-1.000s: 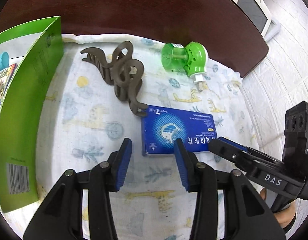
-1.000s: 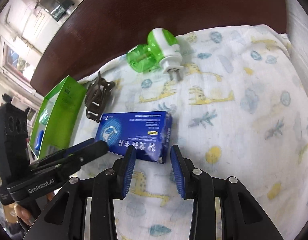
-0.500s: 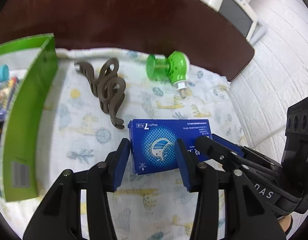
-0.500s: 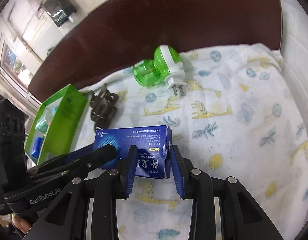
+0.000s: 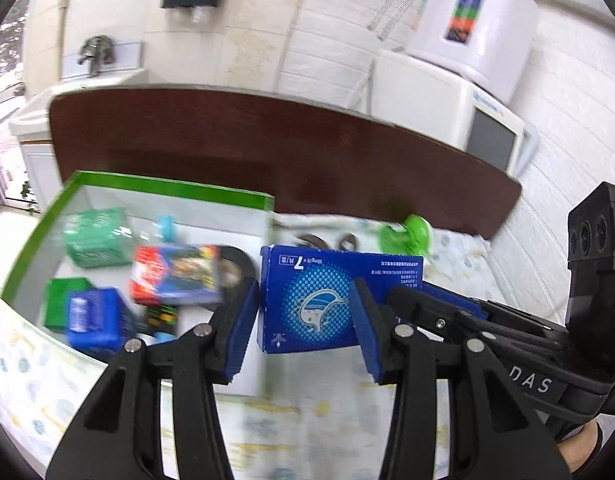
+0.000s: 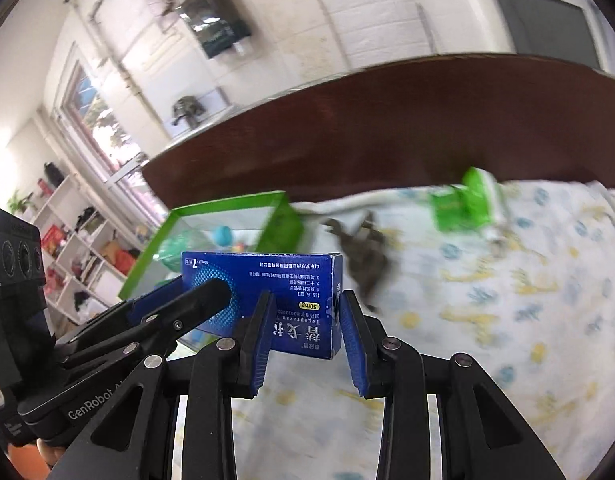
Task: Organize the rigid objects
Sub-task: 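Carry the blue medicine box into the green box and release it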
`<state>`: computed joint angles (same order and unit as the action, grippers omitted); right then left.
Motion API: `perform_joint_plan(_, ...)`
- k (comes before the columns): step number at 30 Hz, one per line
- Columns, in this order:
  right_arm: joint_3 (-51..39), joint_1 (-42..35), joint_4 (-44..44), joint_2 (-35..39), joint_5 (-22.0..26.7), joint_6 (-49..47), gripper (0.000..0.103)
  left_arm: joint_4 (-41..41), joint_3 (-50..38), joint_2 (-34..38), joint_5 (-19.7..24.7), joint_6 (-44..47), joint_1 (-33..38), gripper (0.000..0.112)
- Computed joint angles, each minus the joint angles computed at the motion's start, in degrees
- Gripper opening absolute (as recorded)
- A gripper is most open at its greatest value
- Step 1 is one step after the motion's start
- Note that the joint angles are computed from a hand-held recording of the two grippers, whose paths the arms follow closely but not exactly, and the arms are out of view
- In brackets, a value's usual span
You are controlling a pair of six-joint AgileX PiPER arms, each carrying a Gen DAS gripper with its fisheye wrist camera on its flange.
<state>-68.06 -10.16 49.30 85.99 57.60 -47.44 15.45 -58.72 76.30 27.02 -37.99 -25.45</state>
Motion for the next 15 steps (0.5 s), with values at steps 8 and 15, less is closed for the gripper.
perform_joint_plan(8, -9.7, 18.1, -2.6, 5.8, -4.6, 9.5, 0.036, -26.6, 0.3, -3.5, 0.5, 31.6, 21.2, 0.048)
perform_joint_plan(15, -16.4, 25.8, -8.5, 12.6, -7.8, 16.8, 0.036, -42.9, -1.1, 2.6, 1.8, 49.3, 29.8, 0.048)
